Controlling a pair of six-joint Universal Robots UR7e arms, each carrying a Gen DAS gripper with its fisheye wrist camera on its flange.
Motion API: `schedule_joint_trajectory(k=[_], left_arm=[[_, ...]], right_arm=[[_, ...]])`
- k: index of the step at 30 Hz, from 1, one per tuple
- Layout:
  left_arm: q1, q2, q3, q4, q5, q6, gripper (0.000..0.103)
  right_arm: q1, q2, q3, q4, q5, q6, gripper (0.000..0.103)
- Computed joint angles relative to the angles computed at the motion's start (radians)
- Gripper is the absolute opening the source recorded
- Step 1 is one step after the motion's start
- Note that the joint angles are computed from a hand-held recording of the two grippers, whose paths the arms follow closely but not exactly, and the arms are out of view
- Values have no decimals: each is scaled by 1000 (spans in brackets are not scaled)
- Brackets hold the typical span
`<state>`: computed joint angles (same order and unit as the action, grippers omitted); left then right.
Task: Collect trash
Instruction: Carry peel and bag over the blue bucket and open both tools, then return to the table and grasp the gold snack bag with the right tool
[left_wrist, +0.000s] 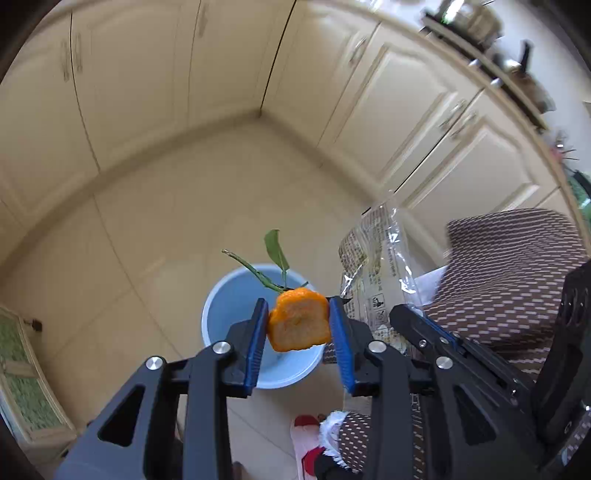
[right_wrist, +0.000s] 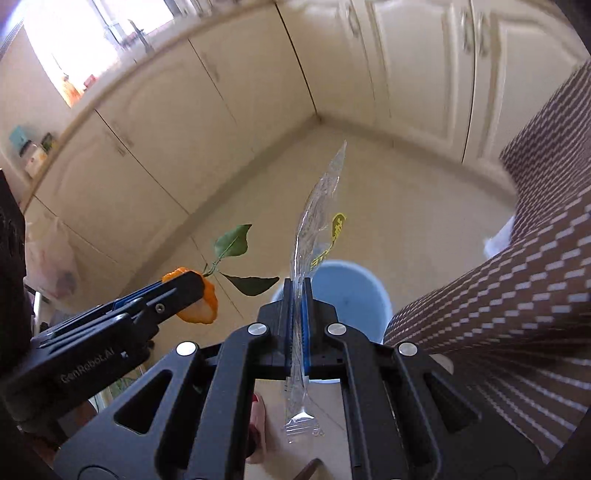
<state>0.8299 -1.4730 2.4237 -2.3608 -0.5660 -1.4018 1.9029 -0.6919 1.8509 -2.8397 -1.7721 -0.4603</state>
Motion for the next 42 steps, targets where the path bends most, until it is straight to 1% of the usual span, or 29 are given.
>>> schedule_joint_trajectory(k=[4, 7, 8, 9, 12, 14, 17, 20, 23, 25, 28, 31, 33, 34, 35, 36, 37, 39, 41, 42], left_arm=[[119, 82, -6, -197, -51, 150, 33], [178, 121, -2, -308, -80, 229, 36], [200, 129, -5, -332, -101, 251, 37], [214, 145, -31, -327, -117, 256, 37], [234, 147, -19, -357, -136, 257, 42], [234, 154, -18, -351, -128, 240, 46], [229, 148, -16, -325, -112, 224, 47], [231, 141, -17, -326, -116, 229, 47], [223, 127, -25, -249, -94, 190, 47], [217, 115, -20, -239, -90, 178, 48], [207, 98, -20, -201, -78, 145, 48], [194, 73, -20, -142, -64, 99, 48], [183, 51, -16, -106, -53, 64, 48], [177, 39, -14, -85, -50, 43, 49], [171, 30, -15, -64, -49, 25, 49], [166, 22, -12, -58, -48, 19, 49], [158, 18, -11, -54, -47, 16, 49], [134, -2, -14, 1, -40, -16, 50], [106, -27, -14, 58, -33, -61, 51], [84, -49, -17, 111, -31, -100, 51]], right_arm=[[-19, 73, -44, 7, -42, 3, 4], [-31, 113, -77, 26, -57, 16, 4], [-34, 122, -84, 29, -63, 18, 4], [-36, 132, -90, 31, -66, 21, 4], [-43, 146, -99, 41, -65, 30, 4], [-41, 152, -101, 41, -62, 34, 4], [-37, 162, -109, 47, -59, 40, 5], [-31, 172, -115, 45, -56, 48, 5], [-38, 185, -127, 38, -46, 42, 5], [-46, 196, -137, 32, -37, 32, 6], [-35, 201, -146, 44, -22, 37, 8], [-26, 205, -152, 49, -27, 43, 13], [-19, 204, -150, 39, -37, 48, 28], [-16, 200, -147, 33, -40, 52, 32], [-12, 194, -143, 26, -44, 61, 42], [-10, 185, -135, 19, -42, 65, 47], [-8, 177, -128, 16, -39, 67, 47], [-1, 155, -116, 11, -32, 72, 51], [7, 134, -100, 3, -35, 70, 52], [12, 121, -91, -3, -36, 75, 52]])
